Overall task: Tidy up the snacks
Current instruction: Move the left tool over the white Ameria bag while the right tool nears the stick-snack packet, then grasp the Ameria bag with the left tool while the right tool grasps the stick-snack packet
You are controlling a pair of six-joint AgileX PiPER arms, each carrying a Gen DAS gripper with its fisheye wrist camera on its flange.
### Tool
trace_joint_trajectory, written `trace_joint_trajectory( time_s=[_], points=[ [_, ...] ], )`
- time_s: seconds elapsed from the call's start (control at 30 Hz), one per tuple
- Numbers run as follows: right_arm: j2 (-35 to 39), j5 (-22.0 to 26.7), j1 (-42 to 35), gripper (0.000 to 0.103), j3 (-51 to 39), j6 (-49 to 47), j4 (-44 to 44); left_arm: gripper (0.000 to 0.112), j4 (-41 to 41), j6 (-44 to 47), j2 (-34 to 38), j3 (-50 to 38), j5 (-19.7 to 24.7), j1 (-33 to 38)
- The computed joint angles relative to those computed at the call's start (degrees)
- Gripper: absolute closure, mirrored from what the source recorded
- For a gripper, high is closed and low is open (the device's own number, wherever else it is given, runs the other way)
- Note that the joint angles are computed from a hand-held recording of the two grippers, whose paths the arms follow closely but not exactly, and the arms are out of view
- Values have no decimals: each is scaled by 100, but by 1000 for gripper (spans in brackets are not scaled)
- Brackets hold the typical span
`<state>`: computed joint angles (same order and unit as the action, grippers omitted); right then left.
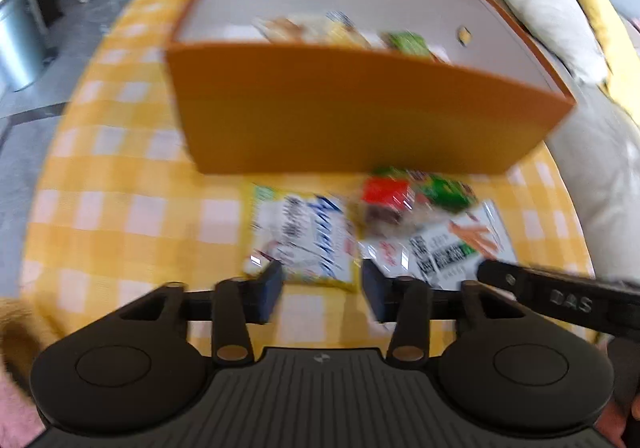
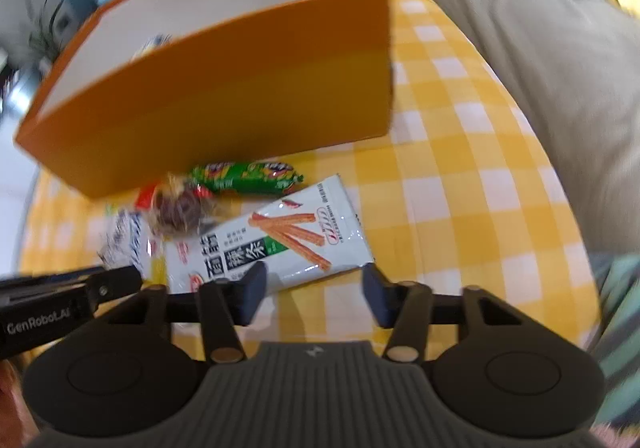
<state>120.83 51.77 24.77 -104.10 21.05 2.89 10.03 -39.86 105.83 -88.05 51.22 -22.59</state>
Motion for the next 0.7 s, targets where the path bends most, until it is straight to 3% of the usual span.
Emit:
trace_joint_trajectory(
  time_s=[0.03, 0.23, 0.3, 0.4, 0.57, 0.7],
  points=[
    [-16, -11, -30, 42, 10, 63, 84, 42, 134, -154, -5, 11, -4, 11],
    [164, 218, -19, 40, -146, -241, 366, 42, -26, -177, 167, -10, 7, 449],
    [176, 172, 33, 34, -146, -250, 317, 42, -82, -114, 312, -114, 10, 455],
    [258, 190, 166, 27, -251, -55, 163, 51, -489, 214, 386, -166, 11, 498],
    [288, 69, 265, 28, -218, 191, -194, 53, -938, 734, 357, -130, 21, 375],
    [258, 10, 152, 29, -172, 362, -235, 55, -1846, 1545, 345, -87, -17, 456]
  ],
)
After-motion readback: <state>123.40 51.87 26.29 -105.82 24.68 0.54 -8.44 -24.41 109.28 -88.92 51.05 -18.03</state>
